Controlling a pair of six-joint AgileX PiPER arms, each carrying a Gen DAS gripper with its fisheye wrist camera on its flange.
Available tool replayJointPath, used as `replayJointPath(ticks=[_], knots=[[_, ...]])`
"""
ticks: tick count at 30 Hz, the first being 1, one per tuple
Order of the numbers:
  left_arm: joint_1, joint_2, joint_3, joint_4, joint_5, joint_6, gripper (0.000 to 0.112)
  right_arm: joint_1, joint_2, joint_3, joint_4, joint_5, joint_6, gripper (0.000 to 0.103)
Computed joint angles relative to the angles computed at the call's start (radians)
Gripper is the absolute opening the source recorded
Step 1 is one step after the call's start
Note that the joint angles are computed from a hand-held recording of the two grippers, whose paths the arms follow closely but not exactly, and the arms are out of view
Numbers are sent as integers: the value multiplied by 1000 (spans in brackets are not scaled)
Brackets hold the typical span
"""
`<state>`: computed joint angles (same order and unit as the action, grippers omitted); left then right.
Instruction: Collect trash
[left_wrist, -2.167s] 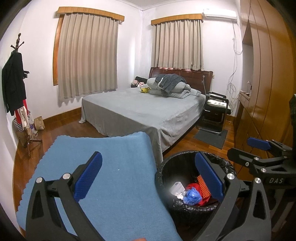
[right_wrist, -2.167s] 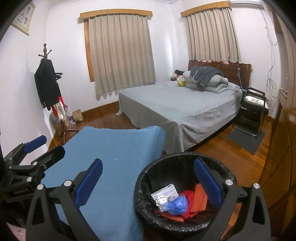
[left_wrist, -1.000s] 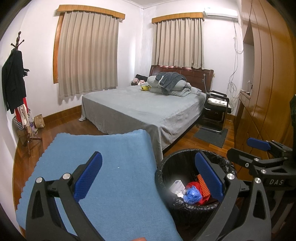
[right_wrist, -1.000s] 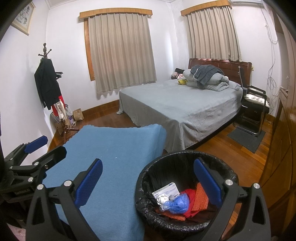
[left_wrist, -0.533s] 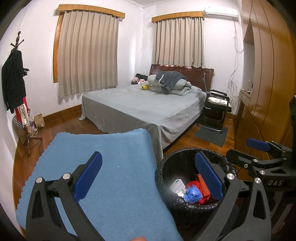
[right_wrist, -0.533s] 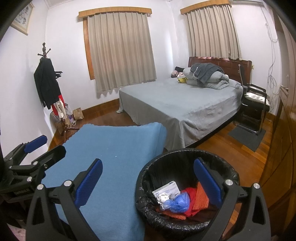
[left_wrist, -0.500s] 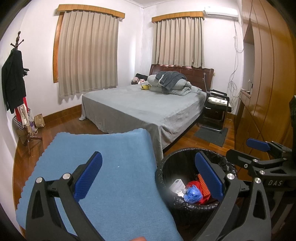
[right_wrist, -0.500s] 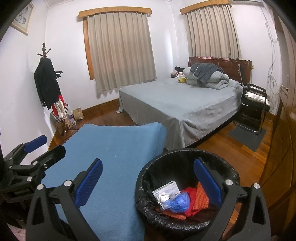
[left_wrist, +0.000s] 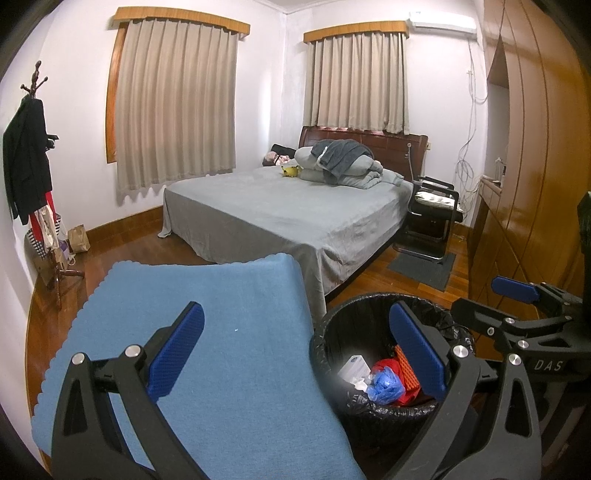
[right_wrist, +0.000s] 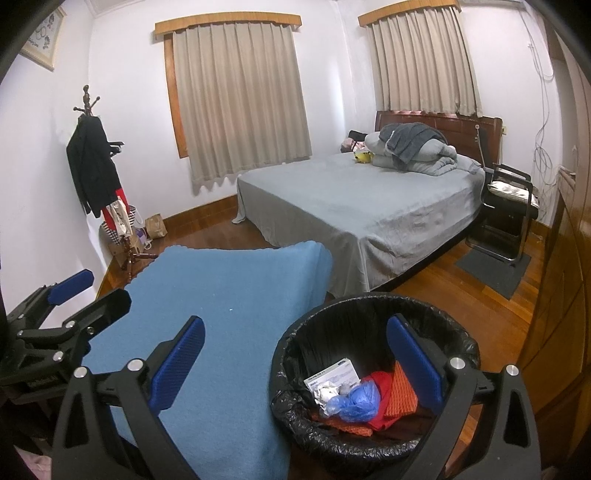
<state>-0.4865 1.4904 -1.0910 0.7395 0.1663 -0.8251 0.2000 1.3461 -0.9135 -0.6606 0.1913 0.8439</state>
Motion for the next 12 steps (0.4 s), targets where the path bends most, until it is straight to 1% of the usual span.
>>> replayJointPath(ticks=[7, 12], knots=[[2, 1, -5, -28, 2, 28, 97, -1, 0, -3, 12, 1, -13, 97], [1, -5, 2, -29, 2, 28, 97, 2, 0, 1, -9, 0, 10, 97]])
